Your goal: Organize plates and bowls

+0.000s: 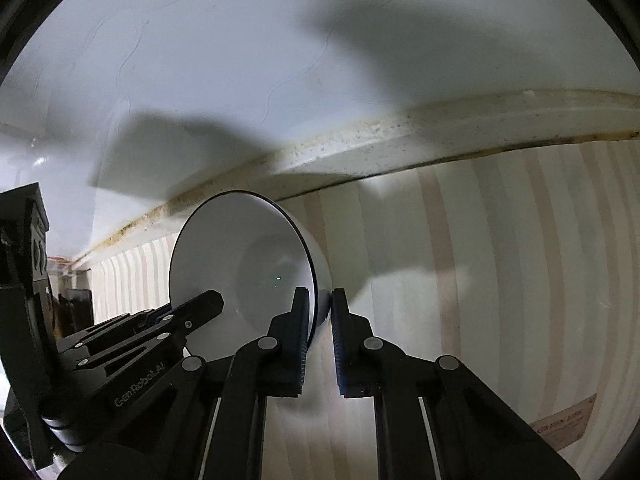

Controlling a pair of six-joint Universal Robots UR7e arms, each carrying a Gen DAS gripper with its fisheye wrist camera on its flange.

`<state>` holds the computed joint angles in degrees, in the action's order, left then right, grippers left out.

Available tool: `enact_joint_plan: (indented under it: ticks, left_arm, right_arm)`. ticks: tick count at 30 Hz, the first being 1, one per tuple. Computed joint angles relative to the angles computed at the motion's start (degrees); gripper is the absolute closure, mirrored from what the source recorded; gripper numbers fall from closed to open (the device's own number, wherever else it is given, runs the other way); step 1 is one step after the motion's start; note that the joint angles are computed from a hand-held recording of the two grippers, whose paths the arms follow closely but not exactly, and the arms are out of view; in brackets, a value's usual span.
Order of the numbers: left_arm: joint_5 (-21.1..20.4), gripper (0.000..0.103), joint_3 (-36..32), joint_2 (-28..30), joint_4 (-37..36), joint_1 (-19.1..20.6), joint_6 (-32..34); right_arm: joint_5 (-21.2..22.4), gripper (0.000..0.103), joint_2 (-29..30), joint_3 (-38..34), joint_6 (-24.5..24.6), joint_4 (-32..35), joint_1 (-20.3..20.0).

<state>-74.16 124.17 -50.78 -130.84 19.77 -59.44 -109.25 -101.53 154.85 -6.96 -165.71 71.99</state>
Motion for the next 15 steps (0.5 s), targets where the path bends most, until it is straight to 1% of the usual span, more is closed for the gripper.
enact_joint_plan:
  ticks: [3,6,7,8,9,10,11,12,14,15]
  left_arm:
    - [-0.33,0.092,1.34,-2.36,0.38,-1.77,-0.65]
    - [-1.03,0.092,2.7,-5.28,1.29,-4.06,-1.54]
    - [-1.01,0.092,1.58,-5.7,2.67,-4.7,-1.65]
    - [-1.16,0.092,1.87,-6.96,3.49,-5.96,-2.05]
    - [-1.27,0.092,2.07,-7.69,3.9,-6.89,-2.41]
    - [-1.37,0.092,2.28,-8.71,4.52,-7.95,-2.76]
    - [-1.47,0.092,2.5,-9.9,5.3,-9.11,-3.2]
    - [-1.54,0.092,2.79,-11.3,6.07,-10.05,-3.4]
    - [-2.21,0.092,3.15,-13.44,7.3,-11.81,-3.86]
    - [-2.39,0.092,3.44,-14.91,8.28,-12.91,-4.26]
  right_arm:
    - [-0.6,0.091,-1.79,0.45,0.37,1.16,1.11]
    - [-0.64,0.092,-6.44,1.37,1.27,4.78,2.31]
    - [-0.59,0.092,-8.36,1.66,1.45,6.29,2.65]
    - [-1.39,0.092,-10.16,2.1,2.38,7.54,4.0]
    - [-2.32,0.092,-9.56,2.72,5.0,7.14,7.07]
    - [-2.85,0.092,-11.29,2.92,6.02,8.79,8.37]
    - [-3.47,0.092,-13.82,3.26,7.5,11.13,10.13]
    - [-3.43,0.092,-17.9,3.24,7.76,14.98,10.54]
    - [-4.86,0.092,-23.03,3.44,10.87,20.35,14.21]
    - [-5.67,0.092,-24.57,3.44,12.42,22.29,15.98]
